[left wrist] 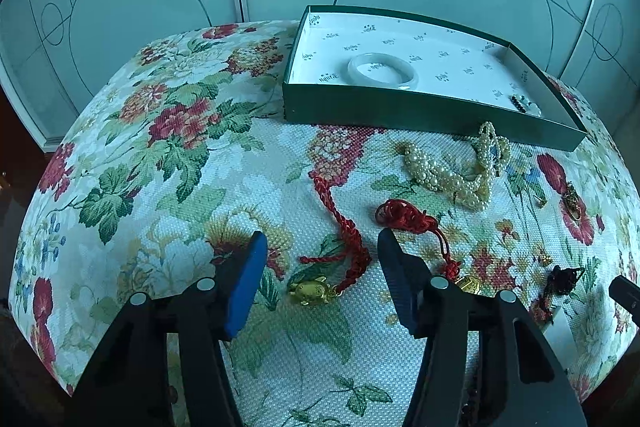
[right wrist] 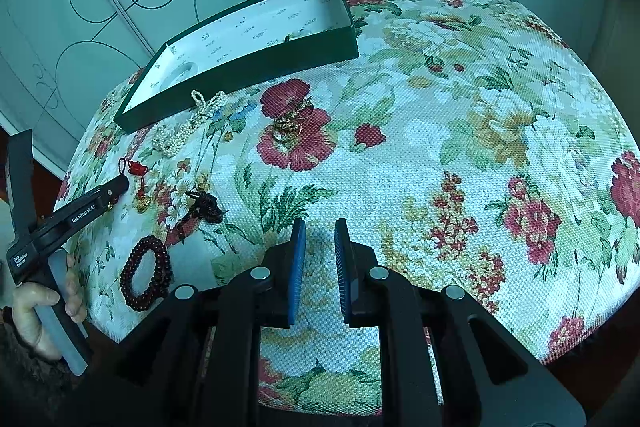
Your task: Organize jewelry
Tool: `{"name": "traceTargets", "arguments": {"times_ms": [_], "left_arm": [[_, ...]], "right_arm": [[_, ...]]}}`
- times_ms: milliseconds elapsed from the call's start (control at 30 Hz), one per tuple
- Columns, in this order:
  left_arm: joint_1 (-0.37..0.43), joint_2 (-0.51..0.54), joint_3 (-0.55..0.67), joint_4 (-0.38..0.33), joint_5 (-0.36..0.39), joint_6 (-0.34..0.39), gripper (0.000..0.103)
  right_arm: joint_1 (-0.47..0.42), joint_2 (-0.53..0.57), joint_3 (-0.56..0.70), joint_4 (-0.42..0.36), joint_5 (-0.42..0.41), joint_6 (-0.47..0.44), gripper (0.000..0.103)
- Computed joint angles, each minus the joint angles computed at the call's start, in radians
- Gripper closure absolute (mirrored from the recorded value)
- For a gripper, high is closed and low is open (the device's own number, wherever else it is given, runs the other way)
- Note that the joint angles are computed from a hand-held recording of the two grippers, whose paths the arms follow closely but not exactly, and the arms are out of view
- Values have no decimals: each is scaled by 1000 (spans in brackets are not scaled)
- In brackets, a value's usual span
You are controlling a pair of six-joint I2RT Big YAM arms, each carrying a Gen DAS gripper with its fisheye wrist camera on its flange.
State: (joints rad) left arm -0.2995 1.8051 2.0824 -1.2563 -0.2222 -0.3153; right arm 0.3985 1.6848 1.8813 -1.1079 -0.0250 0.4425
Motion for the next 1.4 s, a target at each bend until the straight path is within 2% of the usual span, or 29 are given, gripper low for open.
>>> {"name": "traceTargets", "arguments": {"times_ms": [133, 233, 300, 333, 400, 467, 733, 933, 1033, 1100, 1167, 1400], "left_arm": [[0, -11, -24, 29, -11, 19, 52], [2, -30, -55, 56, -21, 24, 66], [3, -34, -60, 58, -31, 30, 80], [4, -36, -63, 58, -34, 33, 82], [9, -44, -74, 68, -20, 36, 94], [23, -59, -93, 87, 32, 23, 95], [27, -63, -91, 80, 70, 15, 95], [21, -65, -95, 73, 50, 13, 94], [19, -74, -97, 66, 48, -1, 88], [14, -78, -99, 60, 38, -8, 67], [10, -86, -105, 60, 33, -19, 57], [6, -63, -71, 8, 60, -6, 58]], "right_arm": [[-3, 6, 4, -1, -1, 4, 88], [-5, 12, 8, -2, -2, 6, 88], [-6, 15, 10, -3, -3, 5, 88], [-6, 16, 11, -3, -2, 5, 88], [-6, 18, 13, -2, 0, 4, 88], [-5, 21, 17, -3, 3, 3, 88], [-4, 30, 31, -8, 3, 3, 88], [-4, 32, 33, -7, 0, -2, 88], [-5, 31, 30, -4, -2, -1, 88], [-4, 30, 29, -3, -2, -1, 87], [-3, 31, 30, -2, -2, 0, 87], [-4, 30, 29, -1, -4, 1, 87]]}}
